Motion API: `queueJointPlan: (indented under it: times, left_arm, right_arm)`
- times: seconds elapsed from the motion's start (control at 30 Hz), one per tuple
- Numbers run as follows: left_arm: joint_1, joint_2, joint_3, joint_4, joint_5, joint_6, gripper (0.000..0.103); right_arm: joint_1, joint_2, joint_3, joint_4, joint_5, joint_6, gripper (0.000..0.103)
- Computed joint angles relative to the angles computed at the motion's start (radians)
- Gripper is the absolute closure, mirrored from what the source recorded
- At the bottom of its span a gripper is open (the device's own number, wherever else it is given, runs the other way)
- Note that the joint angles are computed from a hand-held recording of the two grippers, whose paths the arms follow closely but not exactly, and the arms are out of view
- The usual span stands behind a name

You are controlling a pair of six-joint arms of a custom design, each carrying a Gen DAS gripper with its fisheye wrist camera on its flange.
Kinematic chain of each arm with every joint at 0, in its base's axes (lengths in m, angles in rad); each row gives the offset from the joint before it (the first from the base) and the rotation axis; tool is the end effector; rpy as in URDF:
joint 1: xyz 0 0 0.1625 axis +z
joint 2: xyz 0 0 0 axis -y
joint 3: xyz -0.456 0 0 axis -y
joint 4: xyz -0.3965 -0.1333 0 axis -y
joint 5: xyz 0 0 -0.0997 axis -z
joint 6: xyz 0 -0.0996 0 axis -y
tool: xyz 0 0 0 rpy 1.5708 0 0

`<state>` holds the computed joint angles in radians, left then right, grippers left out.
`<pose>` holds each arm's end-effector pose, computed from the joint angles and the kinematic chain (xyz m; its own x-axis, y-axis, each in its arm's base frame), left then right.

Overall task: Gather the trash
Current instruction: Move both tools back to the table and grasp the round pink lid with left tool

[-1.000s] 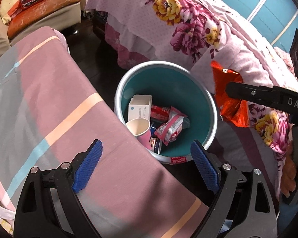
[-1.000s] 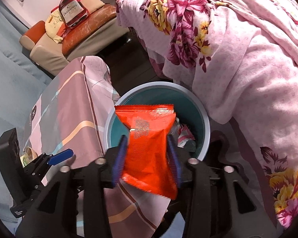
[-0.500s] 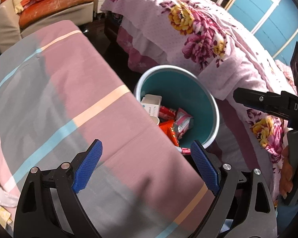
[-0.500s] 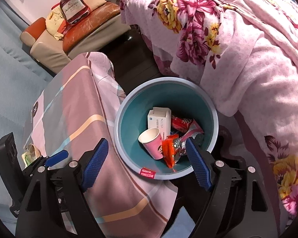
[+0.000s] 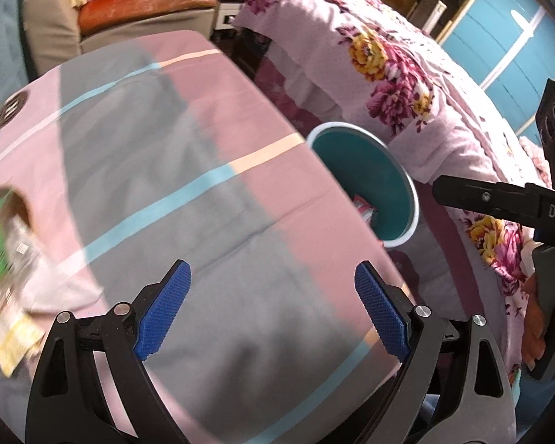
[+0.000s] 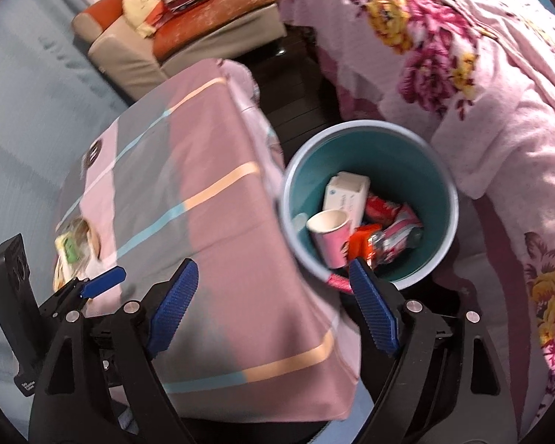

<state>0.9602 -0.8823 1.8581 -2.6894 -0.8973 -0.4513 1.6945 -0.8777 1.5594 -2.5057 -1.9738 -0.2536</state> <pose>-0.1964 -0.6214 0.1234 -0.8696 -0.0158 -0.4935 0.2092 0.8935 -0.3973 0.1822 -0.7016 0.1997 -0.8654 -0.2565 0.4304 -0.3477 0.9260 -0.1472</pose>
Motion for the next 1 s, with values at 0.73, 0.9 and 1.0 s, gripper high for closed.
queueJointPlan:
  times: [0.73, 0.9, 1.0]
  left_arm:
    - [-0.056, -0.38, 0.432, 0.107, 0.064, -0.194, 0.012]
    - [-0.06, -0.413, 0.489, 0.093, 0.054, -0.235, 0.012]
    - [-0.062, -0.422, 0.519, 0.076, 0.048, -0.255, 0.012]
  right_arm:
    - [0.115, 0.004, 0.201, 0.027, 0.004, -0.025, 0.021]
    - [0.134, 0.018, 0.223, 0.032, -0.006, -0.038, 0.021]
    - [0.142, 0.027, 0.23, 0.034, -0.012, -0.039, 0.021]
